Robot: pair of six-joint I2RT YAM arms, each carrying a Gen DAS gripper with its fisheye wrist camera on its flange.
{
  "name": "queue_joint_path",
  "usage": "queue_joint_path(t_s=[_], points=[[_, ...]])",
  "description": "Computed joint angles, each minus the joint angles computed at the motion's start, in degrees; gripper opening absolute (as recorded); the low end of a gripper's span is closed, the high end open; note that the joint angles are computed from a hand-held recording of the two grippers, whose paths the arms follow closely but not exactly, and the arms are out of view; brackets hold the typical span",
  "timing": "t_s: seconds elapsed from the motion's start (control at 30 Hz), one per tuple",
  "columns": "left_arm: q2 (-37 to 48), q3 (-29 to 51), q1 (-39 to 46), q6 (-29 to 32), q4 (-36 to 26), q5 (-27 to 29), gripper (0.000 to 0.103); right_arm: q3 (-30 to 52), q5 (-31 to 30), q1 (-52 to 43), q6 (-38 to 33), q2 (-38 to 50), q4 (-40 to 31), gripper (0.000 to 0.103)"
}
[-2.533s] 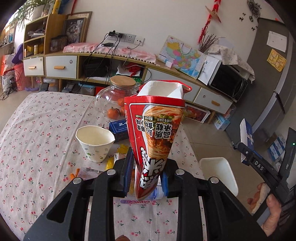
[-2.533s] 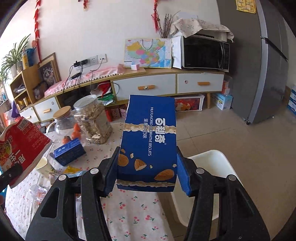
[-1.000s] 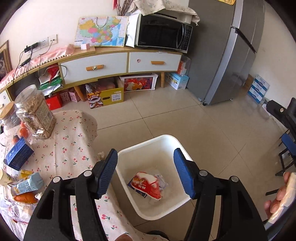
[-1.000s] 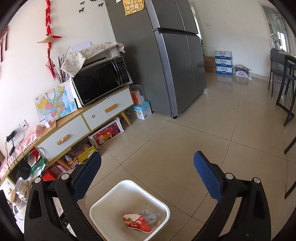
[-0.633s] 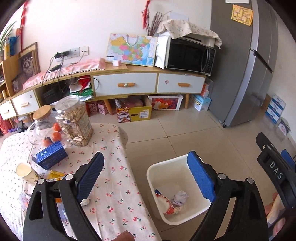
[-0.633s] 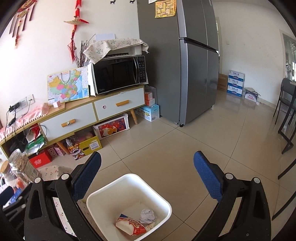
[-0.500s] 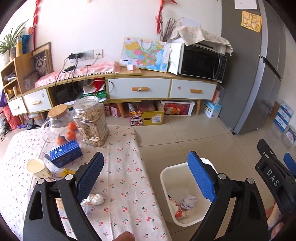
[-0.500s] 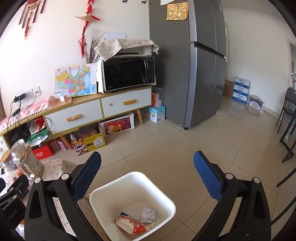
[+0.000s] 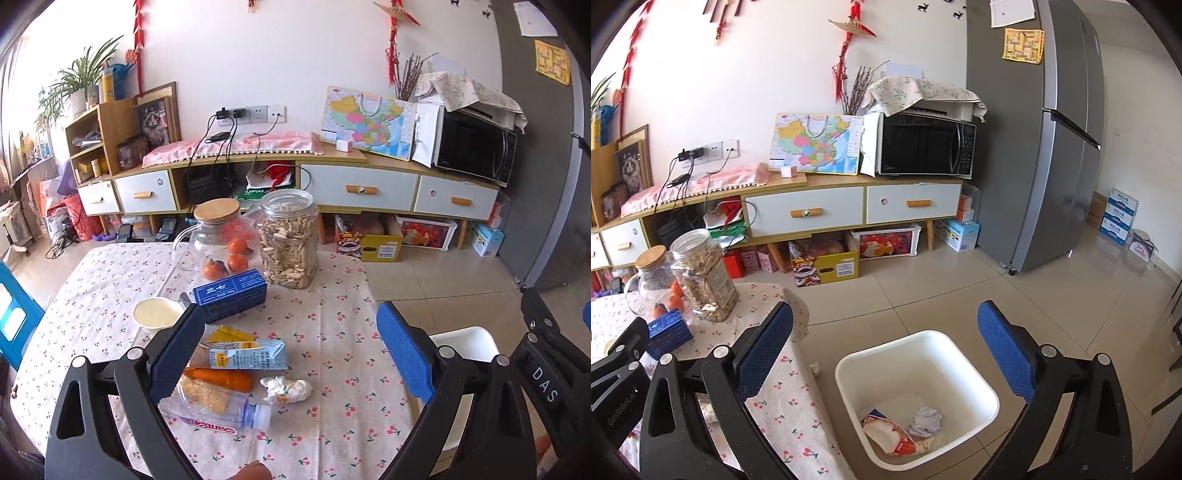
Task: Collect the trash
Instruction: 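Return the left tool to the table and grasp the orange peel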
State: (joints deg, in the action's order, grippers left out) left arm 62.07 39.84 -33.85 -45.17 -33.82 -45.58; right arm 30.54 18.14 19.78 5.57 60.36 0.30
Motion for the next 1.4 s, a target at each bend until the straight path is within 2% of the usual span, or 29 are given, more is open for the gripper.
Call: queue_joint_path(t_s=[0.2,0.37,0.43,0.53,0.57,0.63,0.73,0.83,1.0,1.1,1.27,1.33,1.4], points=[[-7.5,-5.2,4.9,-0.9,-3.8,0.3,0.091,0.3,4.1,9.4,1.0,2.3,-0.3,0.096],[-15.7,-10.0,13.2,3.8,-5.2,3.8,0.091,1.0,6.5,16.0,2.3,4.7,0.2,0.096],[-20.0,-12.0,20.3,8.7,-5.2,9.2,0.091,1.6,7.0,18.0,2.6,6.0,0.3,0.096],[-24.4,-14.8,35.8,21.9,-4.2,24.5,0.091,2.2,7.5,20.3,2.6,7.5,0.4,0.096],[-23.9,-15.3,39.7,26.8,-4.3,27.9,0.091,2.4,7.9,20.9,2.5,7.9,0.3,0.096],[-23.5,-16.3,44.5,35.2,-4.3,30.2,0.091,2.9,8.2,21.7,2.5,8.7,0.5,0.096],[-23.6,-18.0,48.1,44.4,-4.4,32.2,0.091,3.7,8.3,22.1,2.7,9.6,0.4,0.096],[-22.8,-19.2,52.4,50.2,-4.2,34.2,0.091,4.5,8.1,22.2,3.1,11.1,0.4,0.096],[-16.4,-19.1,74.2,55.4,-2.4,48.0,0.091,5.2,7.5,22.6,3.2,12.2,0.1,0.096],[-9.4,-18.2,82.3,57.6,-1.5,49.5,0.091,5.4,7.1,22.6,2.6,12.6,-0.1,0.096],[-2.9,-17.7,87.3,62.0,-0.2,51.4,0.091,6.1,5.9,22.2,2.5,13.7,-0.8,0.096],[-1.9,-18.2,86.1,62.2,0.9,52.6,0.090,6.2,5.7,22.2,2.4,14.0,-0.9,0.096],[-0.4,-19.5,82.5,61.5,3.5,51.6,0.089,6.2,5.6,22.1,1.9,14.4,-1.0,0.096]])
